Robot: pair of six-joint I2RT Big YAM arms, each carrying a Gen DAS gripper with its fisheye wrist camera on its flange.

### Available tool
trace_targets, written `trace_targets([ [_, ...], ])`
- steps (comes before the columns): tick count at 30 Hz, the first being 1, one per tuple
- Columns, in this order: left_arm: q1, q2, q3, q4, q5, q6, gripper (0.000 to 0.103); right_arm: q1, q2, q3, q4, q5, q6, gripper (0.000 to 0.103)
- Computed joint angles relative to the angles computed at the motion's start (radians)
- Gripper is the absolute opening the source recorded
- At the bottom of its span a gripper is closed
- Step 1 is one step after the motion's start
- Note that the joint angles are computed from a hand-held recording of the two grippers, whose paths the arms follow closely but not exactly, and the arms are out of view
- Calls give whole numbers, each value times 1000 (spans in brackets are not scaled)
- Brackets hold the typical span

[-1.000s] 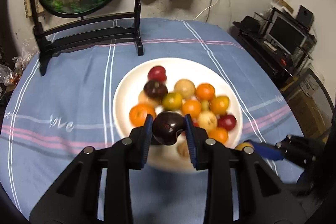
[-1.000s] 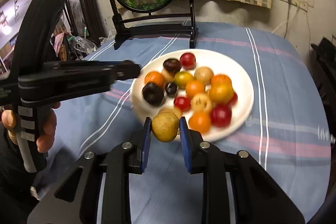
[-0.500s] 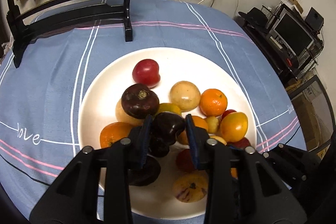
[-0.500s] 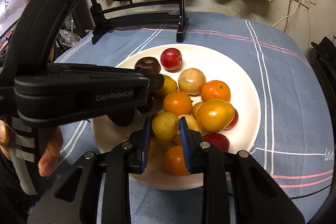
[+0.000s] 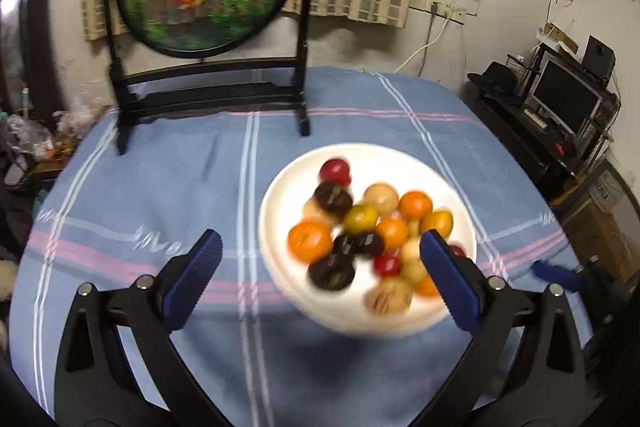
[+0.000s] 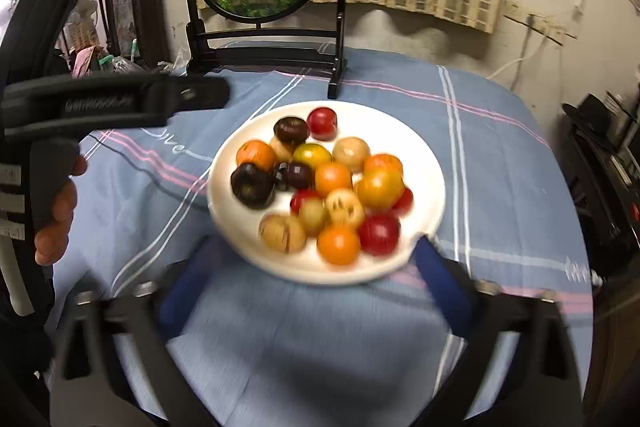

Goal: Organize fruits

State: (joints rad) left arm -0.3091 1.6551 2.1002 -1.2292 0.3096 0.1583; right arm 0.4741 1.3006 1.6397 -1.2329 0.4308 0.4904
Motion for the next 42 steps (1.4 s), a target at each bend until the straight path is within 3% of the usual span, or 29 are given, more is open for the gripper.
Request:
trace_targets([
  [6,16,-238,-335,89,-129,72,101,101,-16,-34,-174,103,290,102],
  [10,39,-320,-421,52,-85,51,101,130,-37,-67,-191,91,379,102],
  [20,48,-418,-474,39,-44,64,101,232,-23,-9,-287,198,447,102],
  [42,53,-402,-453,5,-4,54,101,242,-28,0,-315,217,477,102],
])
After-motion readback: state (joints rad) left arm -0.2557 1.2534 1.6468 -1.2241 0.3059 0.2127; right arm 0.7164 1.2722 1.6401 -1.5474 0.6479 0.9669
